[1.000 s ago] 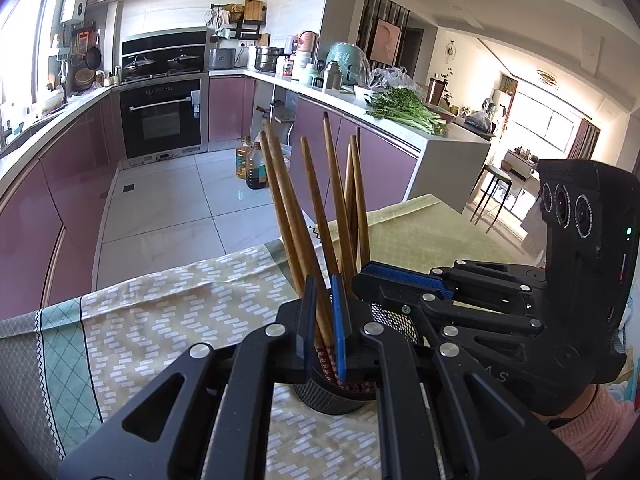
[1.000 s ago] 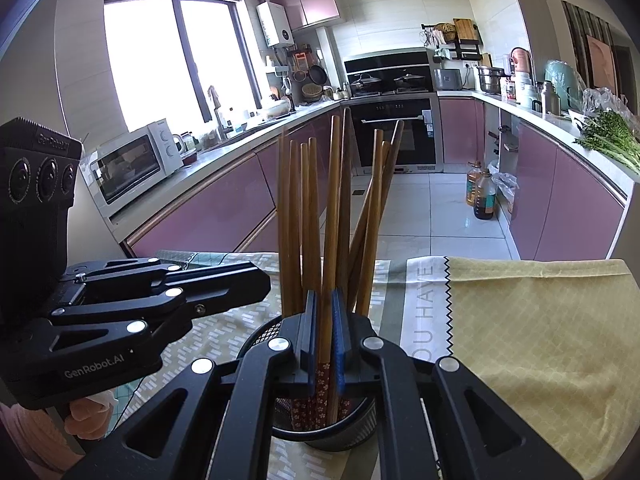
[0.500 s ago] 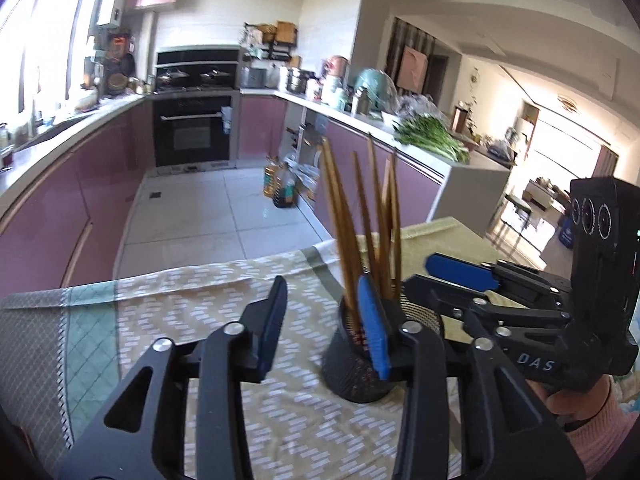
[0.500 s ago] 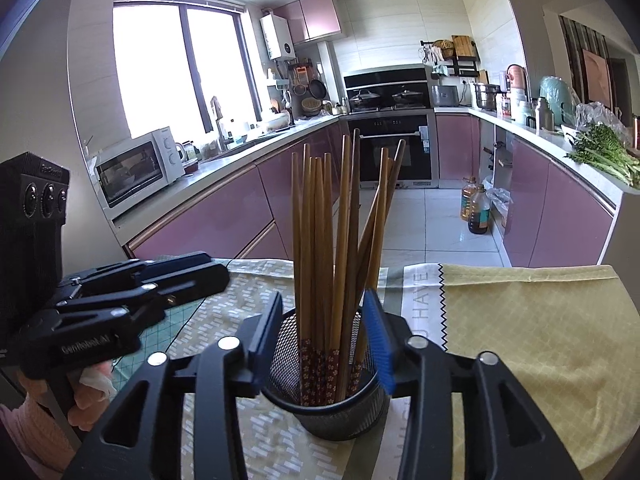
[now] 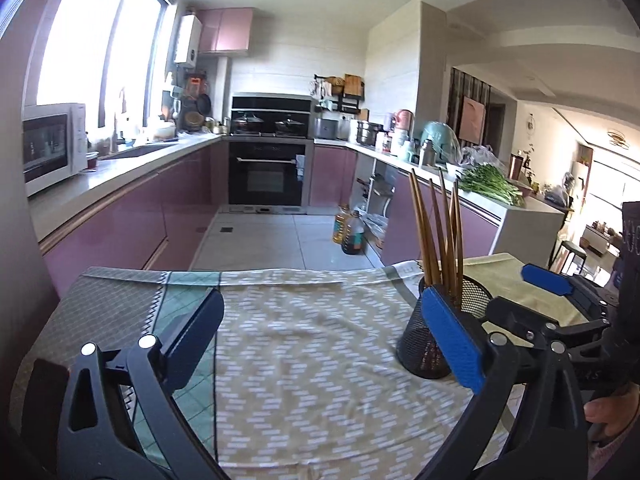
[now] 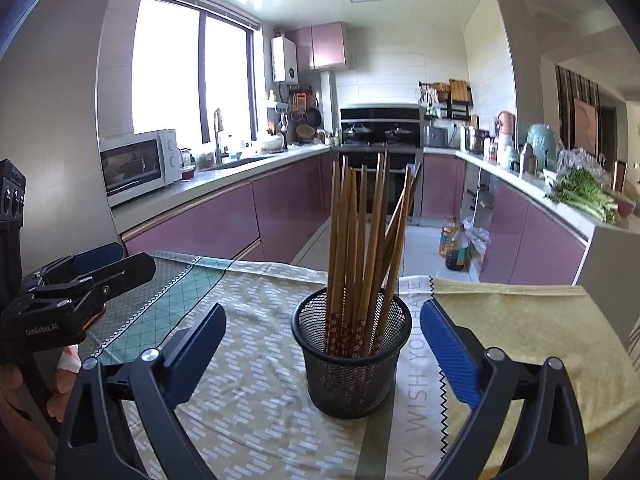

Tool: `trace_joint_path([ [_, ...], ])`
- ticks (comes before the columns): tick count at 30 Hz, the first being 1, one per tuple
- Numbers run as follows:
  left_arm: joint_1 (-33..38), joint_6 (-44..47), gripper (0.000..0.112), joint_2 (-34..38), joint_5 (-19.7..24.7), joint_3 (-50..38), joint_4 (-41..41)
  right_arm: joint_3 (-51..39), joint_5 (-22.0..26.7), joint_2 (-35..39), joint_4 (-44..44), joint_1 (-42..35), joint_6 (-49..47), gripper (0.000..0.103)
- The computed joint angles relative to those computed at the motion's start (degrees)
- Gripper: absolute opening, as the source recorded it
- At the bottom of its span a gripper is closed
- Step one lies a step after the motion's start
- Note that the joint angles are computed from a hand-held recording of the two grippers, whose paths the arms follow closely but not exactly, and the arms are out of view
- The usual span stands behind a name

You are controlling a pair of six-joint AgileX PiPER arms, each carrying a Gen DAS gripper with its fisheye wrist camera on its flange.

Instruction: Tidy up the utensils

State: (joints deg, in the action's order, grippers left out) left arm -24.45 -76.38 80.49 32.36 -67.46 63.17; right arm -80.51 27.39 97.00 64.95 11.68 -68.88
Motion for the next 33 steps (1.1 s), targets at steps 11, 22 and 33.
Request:
trace_joint_path([
  [11, -8.61, -13.19, 0.097, -6.44, 12.13, 8.09, 13.25, 9.76, -5.20, -6.30, 13.85, 2.14, -14.20, 0.096],
  [22, -13.58, -15.97, 0.097, -7.49, 18.27, 8.76, 16.24, 14.19, -5.91, -8.84, 23.94, 2.03, -22.42, 0.096],
  [33, -15.12, -18.05, 0.097, -7.50, 20.66, 9.69, 18.46, 16.03, -7.65, -9.72, 32.06, 2.78, -30.88, 0.096],
])
